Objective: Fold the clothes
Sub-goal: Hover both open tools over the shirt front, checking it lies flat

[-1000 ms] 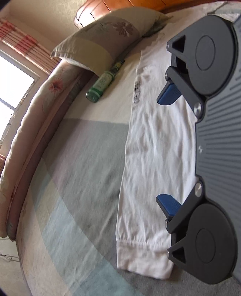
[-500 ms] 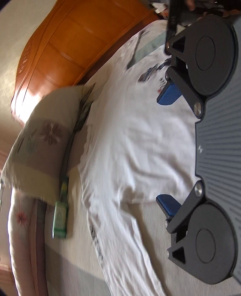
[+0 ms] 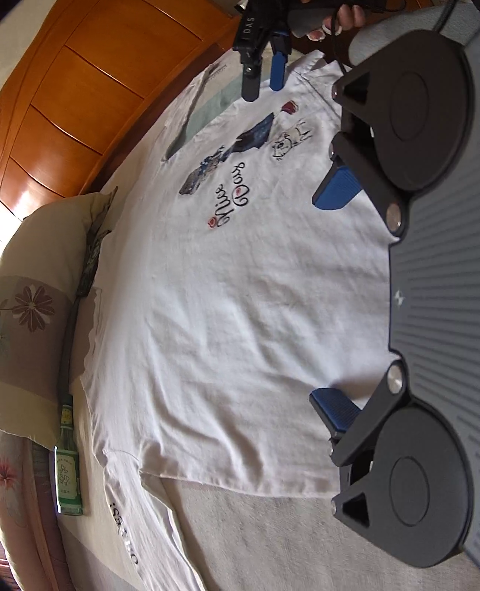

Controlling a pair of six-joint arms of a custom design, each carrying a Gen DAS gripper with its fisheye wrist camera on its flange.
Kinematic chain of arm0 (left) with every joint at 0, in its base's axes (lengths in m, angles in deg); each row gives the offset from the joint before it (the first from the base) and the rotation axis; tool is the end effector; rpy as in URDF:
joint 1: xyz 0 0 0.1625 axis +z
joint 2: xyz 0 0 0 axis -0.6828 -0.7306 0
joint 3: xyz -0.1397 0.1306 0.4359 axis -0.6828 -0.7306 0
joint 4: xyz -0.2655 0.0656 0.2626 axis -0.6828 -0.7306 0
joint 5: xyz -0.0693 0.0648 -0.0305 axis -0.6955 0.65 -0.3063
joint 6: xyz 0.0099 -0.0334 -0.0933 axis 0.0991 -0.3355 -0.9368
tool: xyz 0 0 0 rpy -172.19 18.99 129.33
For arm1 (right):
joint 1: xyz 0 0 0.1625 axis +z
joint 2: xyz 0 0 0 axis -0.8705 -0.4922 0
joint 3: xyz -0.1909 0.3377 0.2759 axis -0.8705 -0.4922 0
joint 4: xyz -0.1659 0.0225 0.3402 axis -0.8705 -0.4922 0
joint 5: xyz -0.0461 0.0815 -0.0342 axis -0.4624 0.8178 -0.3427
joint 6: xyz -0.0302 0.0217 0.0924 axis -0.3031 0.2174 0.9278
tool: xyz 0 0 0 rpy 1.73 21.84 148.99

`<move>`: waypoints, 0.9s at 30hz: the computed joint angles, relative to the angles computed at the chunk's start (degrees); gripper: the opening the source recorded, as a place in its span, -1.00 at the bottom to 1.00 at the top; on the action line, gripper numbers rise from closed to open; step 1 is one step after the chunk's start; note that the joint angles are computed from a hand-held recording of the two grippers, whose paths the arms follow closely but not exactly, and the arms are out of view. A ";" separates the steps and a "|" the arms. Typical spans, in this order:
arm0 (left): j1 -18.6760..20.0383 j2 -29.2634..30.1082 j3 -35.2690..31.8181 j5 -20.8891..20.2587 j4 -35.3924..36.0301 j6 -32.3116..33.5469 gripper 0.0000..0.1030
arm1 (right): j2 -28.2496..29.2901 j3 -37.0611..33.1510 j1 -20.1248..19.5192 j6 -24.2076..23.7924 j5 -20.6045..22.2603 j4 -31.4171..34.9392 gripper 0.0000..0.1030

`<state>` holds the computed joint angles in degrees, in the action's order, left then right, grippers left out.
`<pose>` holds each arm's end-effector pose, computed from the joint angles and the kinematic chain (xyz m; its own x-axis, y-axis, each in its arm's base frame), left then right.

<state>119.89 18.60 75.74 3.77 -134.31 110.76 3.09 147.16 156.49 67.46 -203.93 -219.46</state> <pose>-0.0047 -0.7104 0.2047 -0.7527 0.5412 -0.3749 0.6406 0.7336 -0.2270 0.1424 -0.6001 0.0923 -0.8800 0.3779 0.2879 0.0092 0.6195 -0.7849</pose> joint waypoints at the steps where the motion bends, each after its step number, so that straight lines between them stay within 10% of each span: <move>1: -0.31 -0.62 0.82 1.51 -0.68 -0.10 0.98 | -0.31 0.25 0.23 0.91 0.82 0.26 1.00; 8: -1.02 -2.46 4.07 2.60 -2.59 0.35 0.98 | -0.03 -1.17 0.72 -0.01 16.60 3.89 1.00; 19: -0.36 -3.49 5.25 3.59 -2.62 0.31 0.98 | 0.00 -0.90 2.04 3.30 2.65 5.33 1.00; 27: -1.43 -0.16 1.46 0.98 -0.93 -0.53 0.98 | 0.76 -2.87 1.99 0.07 10.23 6.78 1.00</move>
<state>118.45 18.44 77.20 4.75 -135.24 110.23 3.85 144.29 158.48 67.53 -193.70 -212.68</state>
